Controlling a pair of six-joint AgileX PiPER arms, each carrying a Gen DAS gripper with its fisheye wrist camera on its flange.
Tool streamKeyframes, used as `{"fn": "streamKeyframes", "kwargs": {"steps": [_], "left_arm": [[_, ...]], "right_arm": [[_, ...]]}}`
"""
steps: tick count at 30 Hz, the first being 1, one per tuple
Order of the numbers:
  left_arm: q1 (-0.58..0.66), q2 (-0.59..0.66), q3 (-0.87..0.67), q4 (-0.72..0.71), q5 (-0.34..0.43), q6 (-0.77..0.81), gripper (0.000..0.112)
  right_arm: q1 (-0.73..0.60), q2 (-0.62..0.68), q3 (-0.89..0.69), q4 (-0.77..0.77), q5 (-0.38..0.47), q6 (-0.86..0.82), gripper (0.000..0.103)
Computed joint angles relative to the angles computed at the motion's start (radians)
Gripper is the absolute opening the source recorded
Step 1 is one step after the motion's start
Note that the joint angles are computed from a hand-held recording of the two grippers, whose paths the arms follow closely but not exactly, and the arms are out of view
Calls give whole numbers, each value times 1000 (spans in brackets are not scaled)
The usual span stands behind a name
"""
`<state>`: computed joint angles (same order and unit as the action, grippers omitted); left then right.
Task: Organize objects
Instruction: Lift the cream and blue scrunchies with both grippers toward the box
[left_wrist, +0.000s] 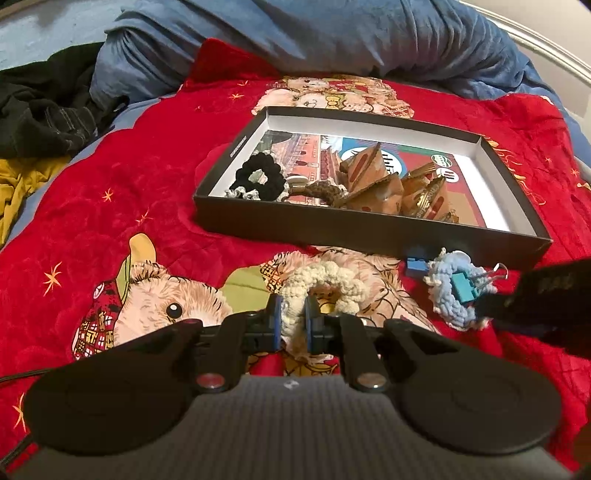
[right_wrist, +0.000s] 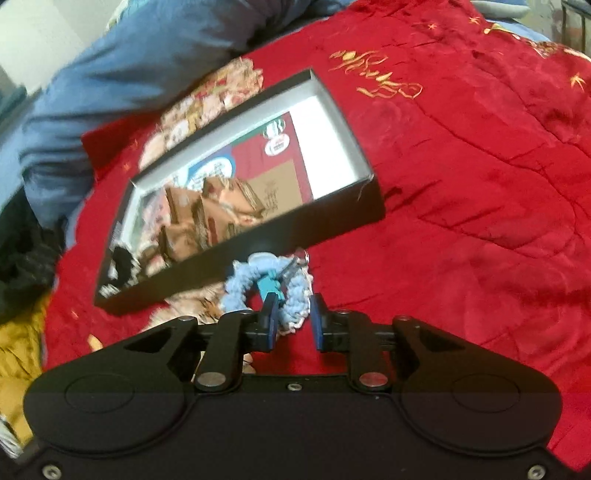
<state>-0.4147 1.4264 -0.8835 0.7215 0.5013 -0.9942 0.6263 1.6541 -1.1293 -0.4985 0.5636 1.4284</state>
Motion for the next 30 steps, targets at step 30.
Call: {"fn": "streamKeyframes", "kwargs": {"steps": [30], "left_arm": [[53, -64, 19, -172, -84, 160, 16]], "right_arm": [[103, -28, 28, -340, -60, 285, 8]]}}
